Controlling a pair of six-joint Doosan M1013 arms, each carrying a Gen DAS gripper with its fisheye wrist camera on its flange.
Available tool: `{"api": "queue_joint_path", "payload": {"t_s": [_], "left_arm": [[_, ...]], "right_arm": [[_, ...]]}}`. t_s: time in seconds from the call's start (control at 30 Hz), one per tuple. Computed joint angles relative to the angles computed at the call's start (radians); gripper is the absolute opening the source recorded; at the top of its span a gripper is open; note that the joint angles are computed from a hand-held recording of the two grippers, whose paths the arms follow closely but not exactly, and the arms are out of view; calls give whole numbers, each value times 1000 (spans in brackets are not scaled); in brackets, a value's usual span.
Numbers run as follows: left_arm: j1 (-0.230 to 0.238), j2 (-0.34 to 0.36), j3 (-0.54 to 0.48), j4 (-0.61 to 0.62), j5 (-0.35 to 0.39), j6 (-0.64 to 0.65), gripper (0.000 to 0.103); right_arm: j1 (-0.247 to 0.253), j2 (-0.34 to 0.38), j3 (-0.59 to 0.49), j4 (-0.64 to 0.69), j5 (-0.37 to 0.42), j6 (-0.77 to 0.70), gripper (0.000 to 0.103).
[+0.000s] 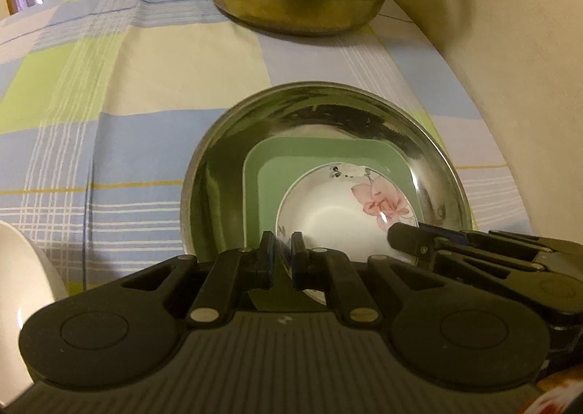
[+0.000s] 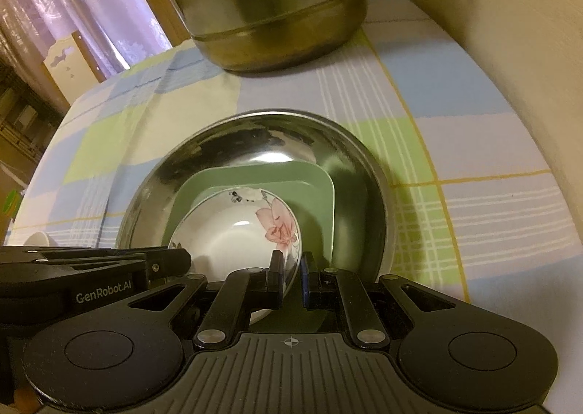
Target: Organize plates and bowls
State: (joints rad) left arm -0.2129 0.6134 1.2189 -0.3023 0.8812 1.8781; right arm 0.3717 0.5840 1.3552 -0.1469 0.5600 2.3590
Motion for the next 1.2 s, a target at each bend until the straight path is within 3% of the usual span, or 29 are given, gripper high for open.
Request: {"api": "queue_joint_path", "payload": {"t_s": [0.1,0.17,0.27,0.73,0.9,1.2], "left_arm": [[1,-13,13,5,-26,-5,7],[4,-25,24,-2,-38,0,8],[9,-50,47,-12,-56,12,8],[28,-245,257,-47,-135,75,14],[42,-326,350,-73,-164,85,14],[65,-446,475,-70,-191,73,14]], "right_arm": [[5,-12,16,-54,-27,47,15],[8,-24,30,-83,-49,77,28],[15,-48,56,-135,-82,133,38],[78,-200,214,-316,-111,363,40],[105,-260,287,-325,-170,380,40],[155,-319,347,-312,-188,373,40]]}}
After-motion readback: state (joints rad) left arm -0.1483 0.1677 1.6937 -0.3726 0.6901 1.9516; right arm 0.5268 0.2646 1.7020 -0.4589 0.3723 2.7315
